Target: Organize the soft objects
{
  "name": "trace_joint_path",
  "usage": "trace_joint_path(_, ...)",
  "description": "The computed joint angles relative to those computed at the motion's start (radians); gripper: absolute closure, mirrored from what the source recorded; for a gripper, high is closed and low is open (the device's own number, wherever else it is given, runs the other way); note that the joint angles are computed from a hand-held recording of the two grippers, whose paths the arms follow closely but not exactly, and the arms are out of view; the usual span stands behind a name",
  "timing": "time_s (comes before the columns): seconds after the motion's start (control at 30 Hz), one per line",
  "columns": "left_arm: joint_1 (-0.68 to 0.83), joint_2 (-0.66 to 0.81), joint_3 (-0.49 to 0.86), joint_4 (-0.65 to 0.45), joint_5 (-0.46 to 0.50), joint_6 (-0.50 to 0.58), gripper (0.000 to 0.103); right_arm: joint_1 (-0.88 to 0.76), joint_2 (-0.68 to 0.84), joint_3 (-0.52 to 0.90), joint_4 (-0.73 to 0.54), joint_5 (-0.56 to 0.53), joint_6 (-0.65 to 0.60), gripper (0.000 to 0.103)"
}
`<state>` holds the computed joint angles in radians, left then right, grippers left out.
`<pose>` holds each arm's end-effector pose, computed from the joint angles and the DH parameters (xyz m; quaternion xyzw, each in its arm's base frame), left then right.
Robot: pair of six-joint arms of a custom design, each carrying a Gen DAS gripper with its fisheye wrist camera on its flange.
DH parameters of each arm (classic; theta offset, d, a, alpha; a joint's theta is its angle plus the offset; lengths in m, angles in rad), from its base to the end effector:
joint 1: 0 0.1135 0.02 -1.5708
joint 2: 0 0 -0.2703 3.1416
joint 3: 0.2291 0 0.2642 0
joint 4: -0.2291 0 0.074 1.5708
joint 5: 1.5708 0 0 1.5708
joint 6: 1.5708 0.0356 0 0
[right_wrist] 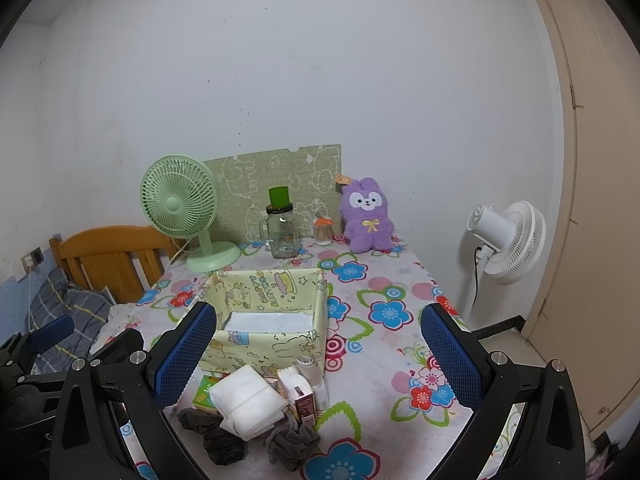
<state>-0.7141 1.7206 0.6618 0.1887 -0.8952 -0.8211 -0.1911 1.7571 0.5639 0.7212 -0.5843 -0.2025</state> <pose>0.2455 -0.1760 0.1123 -0.1936 0.8376 0.0777 0.5049 0.3111 -0.0402 0.1149 -0.1550 0.8158 0.1431 0.5384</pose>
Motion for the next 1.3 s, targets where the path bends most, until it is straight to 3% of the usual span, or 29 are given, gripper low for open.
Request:
trace_joint_path(1.0, -0.003, 0.028, 0.014, 0.01, -0.01, 0.011, 0.001, 0.006, 0.022, 0.007, 0.011, -0.014, -0.005, 0.0)
trace_joint_path(1.3, 0.008, 0.083, 0.009, 0.058, 0.0, 0.018, 0.003, 0.014, 0.078, 0.013, 0.031, -0.035, -0.023, 0.002)
